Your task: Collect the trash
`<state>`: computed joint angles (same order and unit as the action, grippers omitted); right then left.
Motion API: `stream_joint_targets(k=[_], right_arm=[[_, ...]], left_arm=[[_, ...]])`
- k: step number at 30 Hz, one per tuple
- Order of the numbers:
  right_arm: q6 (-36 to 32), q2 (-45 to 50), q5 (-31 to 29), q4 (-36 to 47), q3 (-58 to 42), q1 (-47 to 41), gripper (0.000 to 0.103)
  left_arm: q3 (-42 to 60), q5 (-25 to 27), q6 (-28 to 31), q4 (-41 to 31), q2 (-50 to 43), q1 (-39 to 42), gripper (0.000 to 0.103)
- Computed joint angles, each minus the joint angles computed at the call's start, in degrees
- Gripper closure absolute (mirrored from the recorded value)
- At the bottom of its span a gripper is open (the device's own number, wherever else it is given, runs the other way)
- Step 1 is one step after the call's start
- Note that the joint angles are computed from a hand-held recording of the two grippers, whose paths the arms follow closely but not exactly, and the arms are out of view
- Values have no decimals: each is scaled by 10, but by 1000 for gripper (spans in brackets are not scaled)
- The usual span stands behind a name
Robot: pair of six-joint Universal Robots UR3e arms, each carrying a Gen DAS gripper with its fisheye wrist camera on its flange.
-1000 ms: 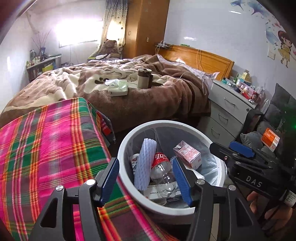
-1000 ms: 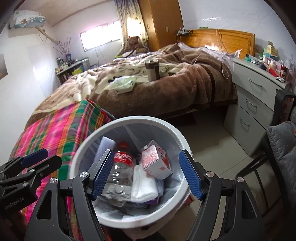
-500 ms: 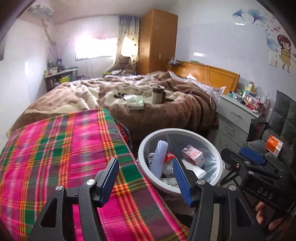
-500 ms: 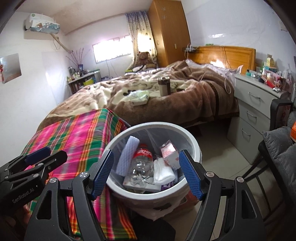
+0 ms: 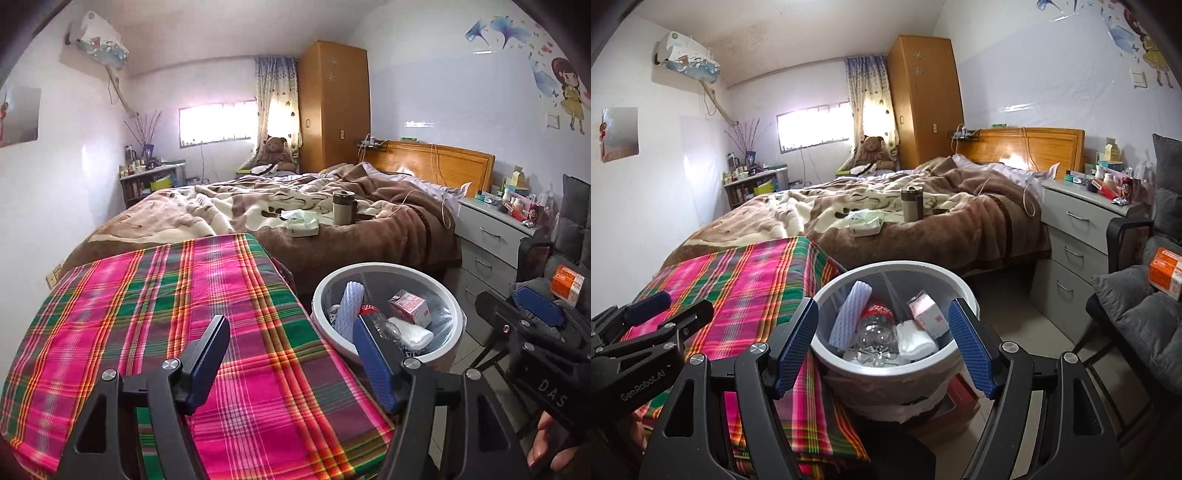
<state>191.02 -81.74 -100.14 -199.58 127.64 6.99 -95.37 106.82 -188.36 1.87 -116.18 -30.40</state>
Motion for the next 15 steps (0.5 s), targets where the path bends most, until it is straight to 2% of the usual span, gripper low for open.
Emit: stream_joint_targets(k=[3,6,15], right_arm=[[7,10,-27,-15,3,15,29],[12,10,-29,-18,6,14,29],[15,8,-33,-31,15,25,29]], left_arm=[[-17,-2,-1,9,7,0,34],[-22,13,-1,18,8,-5,34],[-29,15,-4,20,11,-5,34]])
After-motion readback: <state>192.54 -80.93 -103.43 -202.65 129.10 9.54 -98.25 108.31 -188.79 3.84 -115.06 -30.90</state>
